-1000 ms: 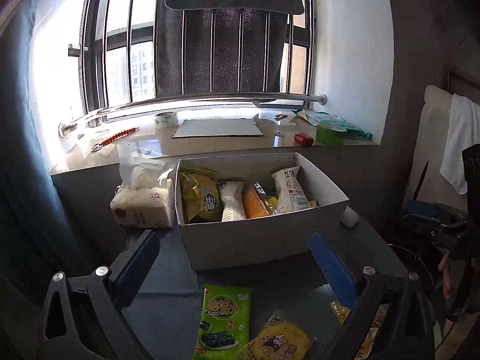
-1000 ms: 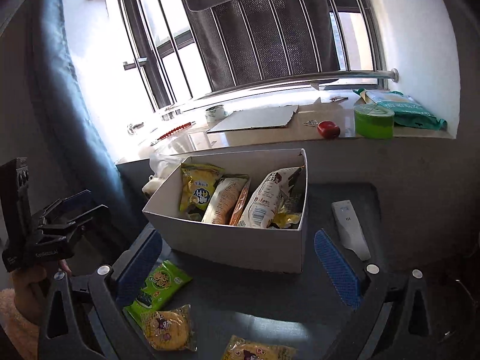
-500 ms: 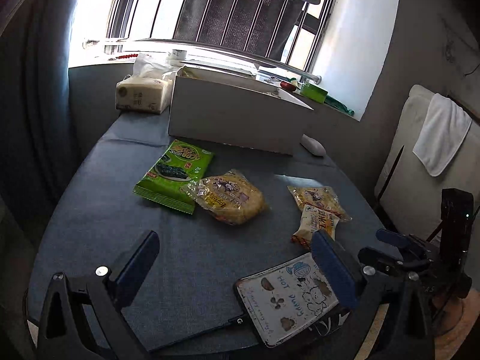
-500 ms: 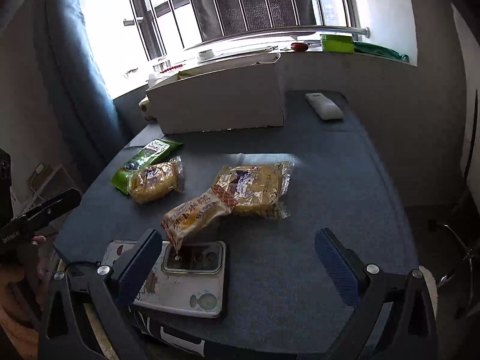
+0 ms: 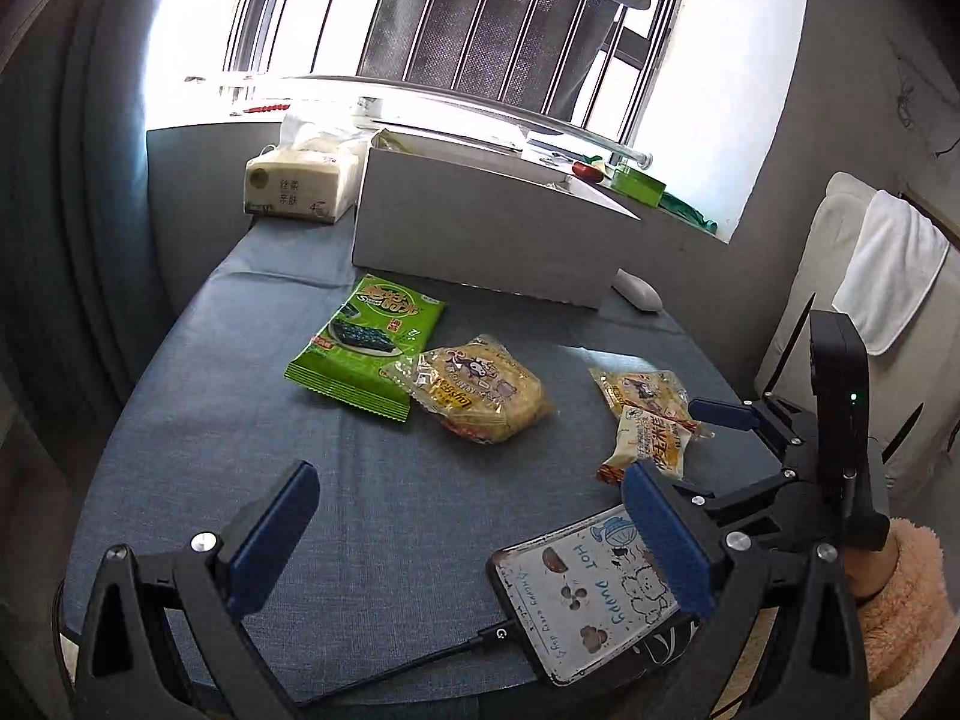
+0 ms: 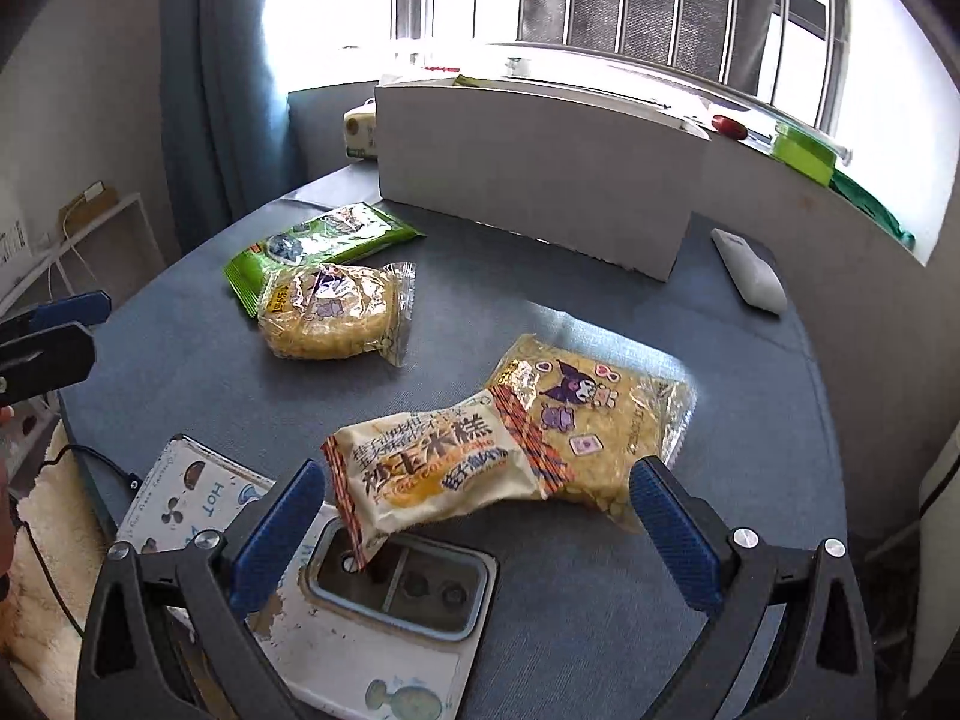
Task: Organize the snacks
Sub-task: 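Move both tools back over the remaining snacks, then grasp the corn-cake packet with the right tool while the left grasps the green seaweed packet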
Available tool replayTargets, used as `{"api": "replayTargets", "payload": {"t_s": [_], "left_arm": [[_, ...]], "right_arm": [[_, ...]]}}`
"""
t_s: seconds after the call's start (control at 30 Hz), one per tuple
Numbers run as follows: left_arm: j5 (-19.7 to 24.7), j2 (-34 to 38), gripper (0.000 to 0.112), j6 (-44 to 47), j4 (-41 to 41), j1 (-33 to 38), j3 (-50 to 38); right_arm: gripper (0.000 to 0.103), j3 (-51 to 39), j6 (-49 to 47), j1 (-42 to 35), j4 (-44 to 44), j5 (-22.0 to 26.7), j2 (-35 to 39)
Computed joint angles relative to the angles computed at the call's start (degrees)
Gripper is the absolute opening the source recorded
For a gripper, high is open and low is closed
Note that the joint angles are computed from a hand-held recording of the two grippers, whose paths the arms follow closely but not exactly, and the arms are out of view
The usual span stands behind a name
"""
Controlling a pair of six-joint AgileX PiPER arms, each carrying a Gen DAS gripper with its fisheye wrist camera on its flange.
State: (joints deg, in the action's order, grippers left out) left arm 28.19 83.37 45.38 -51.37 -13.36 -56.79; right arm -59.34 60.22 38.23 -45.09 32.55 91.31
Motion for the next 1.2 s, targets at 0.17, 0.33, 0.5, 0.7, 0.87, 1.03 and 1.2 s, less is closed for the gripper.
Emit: {"api": "replayTargets", "payload": {"t_s": [0.17,0.33,0.5,0.7,0.87,1.03,1.2], "left_arm": [[-0.1,1.0,0.103,-1.8,1.5,0.5,-0.4],[0.0,2.2,0.103,-2.4,2.0,0.9,-1.3],[0.0,5.9,0.103,-4.8,6.5,1.1,-6.4],[4.0,17.4,0.103,-15.2,19.7,-0.6,-23.1],[12.0,31.7,0.103,-27.3,37.1,-4.7,-44.0],[23.3,46.0,0.102,-32.3,45.0,-6.8,-65.3],[26.4,49.4,0.068,-30.1,42.1,-5.5,-70.9]], "right_arm": [[0.077,-2.3,-7.0,-0.6,2.9,-1.3,2.5],[0.067,-0.3,-8.3,-1.3,5.5,-6.4,0.6],[0.066,2.8,-1.7,-0.8,2.8,-9.5,-3.7],[0.066,4.9,8.4,1.7,-3.7,-7.8,-8.1],[0.066,6.4,12.3,3.0,-5.1,-6.8,-10.2],[0.066,8.5,14.8,2.2,-5.7,-7.9,-12.0],[0.066,9.9,14.5,0.3,-4.2,-9.7,-13.2]]}}
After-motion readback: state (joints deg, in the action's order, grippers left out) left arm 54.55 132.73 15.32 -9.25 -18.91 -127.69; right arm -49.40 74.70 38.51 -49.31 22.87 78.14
